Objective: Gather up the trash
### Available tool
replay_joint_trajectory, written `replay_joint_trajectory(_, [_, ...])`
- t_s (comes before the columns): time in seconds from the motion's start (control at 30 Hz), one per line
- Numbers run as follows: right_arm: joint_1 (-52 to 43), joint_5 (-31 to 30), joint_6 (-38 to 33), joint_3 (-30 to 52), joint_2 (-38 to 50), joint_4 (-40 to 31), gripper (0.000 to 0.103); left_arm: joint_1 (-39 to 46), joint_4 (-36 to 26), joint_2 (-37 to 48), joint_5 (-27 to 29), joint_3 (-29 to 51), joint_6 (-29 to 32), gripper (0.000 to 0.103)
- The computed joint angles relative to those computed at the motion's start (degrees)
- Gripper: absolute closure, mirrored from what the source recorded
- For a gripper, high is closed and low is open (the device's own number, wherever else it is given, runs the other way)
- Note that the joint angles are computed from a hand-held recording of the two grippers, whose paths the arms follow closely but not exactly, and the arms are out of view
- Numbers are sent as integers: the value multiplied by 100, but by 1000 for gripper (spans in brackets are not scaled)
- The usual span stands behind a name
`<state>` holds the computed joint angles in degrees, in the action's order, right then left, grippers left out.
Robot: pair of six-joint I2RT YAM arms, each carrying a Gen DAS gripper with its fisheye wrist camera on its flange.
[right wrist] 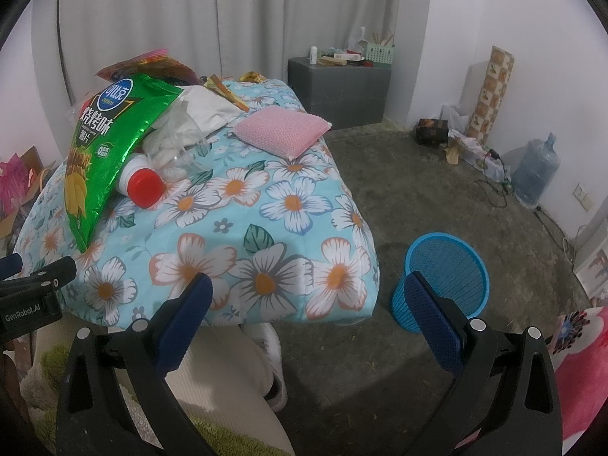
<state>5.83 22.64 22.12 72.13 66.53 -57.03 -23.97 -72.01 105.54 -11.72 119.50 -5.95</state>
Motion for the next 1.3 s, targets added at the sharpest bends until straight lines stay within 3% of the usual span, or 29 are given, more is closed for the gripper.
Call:
replay_joint_trajectory(0.27, [-43, -91, -49, -6, 32, 115, 7, 50, -23, 14, 8, 70, 13, 5])
replay_joint_trajectory(0.47, [-37, -218, -454, 407, 342, 636, 7, 327, 245, -10, -6, 117, 124, 5])
replay_joint_trajectory(0.6, [-93, -570, -629, 837, 612, 1019, 7, 572, 342, 155, 61, 429, 269, 5])
replay_joint_trajectory(0.7, [-299, -1344, -653, 769, 655, 1736, 7, 733, 328, 370, 224, 731, 488, 5])
replay_joint_trajectory(0.83, [-520, -1751, -493, 803, 902, 2039, 7, 920, 530, 563, 900, 847, 1162, 5])
replay_joint_trajectory(0.97, [-823, -2309, -453, 840, 1054, 1874, 7, 1139, 1074, 383, 2156, 416, 1581, 5])
replay_joint_trajectory(1.07, [-1066, -2661, -492, 838, 1159, 1792, 14, 1298, 823, 589, 3332, 744, 1534, 5])
replay_joint_trajectory(1.13, [-1253, -2938, -508, 921, 1278, 1688, 26, 1397, 542, 823, 4071, 1055, 1483, 5])
replay_joint_trajectory(1.2, [-1448, -3234, -473, 1000, 1440, 1622, 33, 1353, 716, 776, 4175, 891, 1396, 5])
replay_joint_trajectory(1.3, [-1693, -3620, -405, 1109, 1645, 1543, 42, 1122, 1525, 279, 3773, 15, 1553, 5])
